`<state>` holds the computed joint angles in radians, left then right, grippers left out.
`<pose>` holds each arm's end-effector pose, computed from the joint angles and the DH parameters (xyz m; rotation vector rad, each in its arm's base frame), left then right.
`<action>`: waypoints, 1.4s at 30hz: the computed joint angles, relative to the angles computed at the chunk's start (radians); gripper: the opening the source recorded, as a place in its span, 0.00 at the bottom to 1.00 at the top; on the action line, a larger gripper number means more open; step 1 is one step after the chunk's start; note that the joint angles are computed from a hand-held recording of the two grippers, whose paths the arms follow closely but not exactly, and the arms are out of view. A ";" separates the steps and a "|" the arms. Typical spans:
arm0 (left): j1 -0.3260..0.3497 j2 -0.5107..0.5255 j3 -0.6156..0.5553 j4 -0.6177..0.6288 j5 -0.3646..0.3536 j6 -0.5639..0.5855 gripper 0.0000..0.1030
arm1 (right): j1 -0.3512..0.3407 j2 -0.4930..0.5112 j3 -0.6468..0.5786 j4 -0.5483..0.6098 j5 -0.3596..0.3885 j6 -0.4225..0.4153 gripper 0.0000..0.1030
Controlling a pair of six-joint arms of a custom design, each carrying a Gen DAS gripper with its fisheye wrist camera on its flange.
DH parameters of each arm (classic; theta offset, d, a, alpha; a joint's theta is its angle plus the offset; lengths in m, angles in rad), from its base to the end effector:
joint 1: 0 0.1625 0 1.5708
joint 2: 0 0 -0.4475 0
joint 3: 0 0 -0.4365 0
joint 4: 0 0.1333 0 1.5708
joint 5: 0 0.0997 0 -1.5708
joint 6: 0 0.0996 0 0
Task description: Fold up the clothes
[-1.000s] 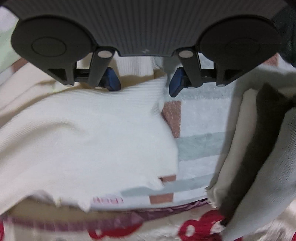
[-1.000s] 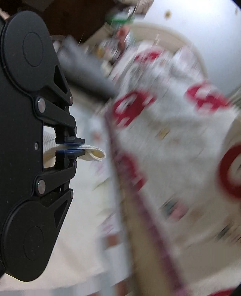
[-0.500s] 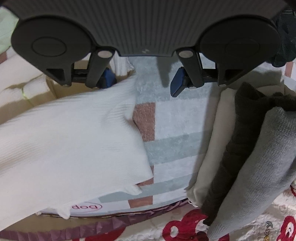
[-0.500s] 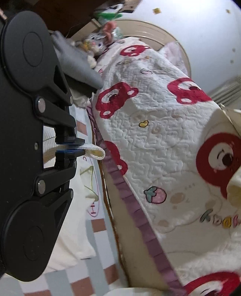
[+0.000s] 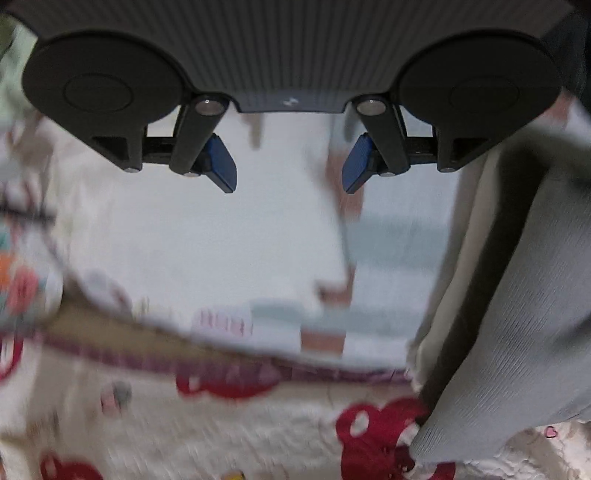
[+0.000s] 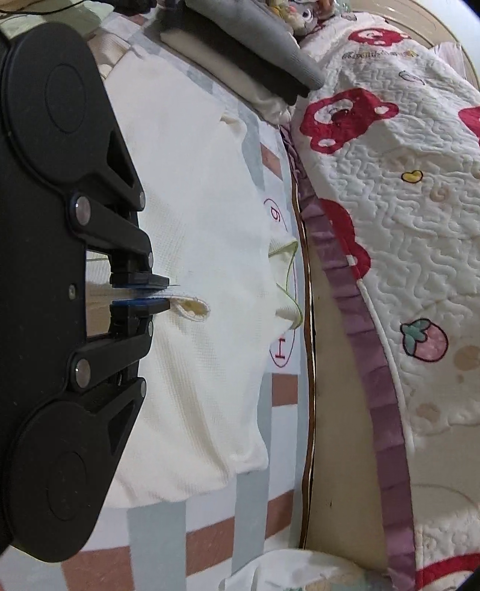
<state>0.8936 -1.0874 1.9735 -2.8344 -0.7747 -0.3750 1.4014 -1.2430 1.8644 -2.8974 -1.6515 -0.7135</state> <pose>-0.2181 -0.5976 0.1926 0.1760 2.4767 -0.9315 0.0157 -0.6512 0.3211 0.6735 -2.5606 0.8351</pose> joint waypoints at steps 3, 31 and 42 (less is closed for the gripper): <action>0.101 0.105 -0.151 -0.084 -0.099 0.046 0.58 | -0.006 0.019 -0.019 0.023 -0.008 -0.008 0.10; 0.191 0.332 -0.312 -0.292 0.051 0.349 0.01 | -0.068 0.071 -0.057 0.080 0.064 0.122 0.12; 0.183 0.368 -0.317 -0.391 0.195 0.449 0.00 | 0.033 0.122 -0.073 -0.204 -0.159 -0.104 0.07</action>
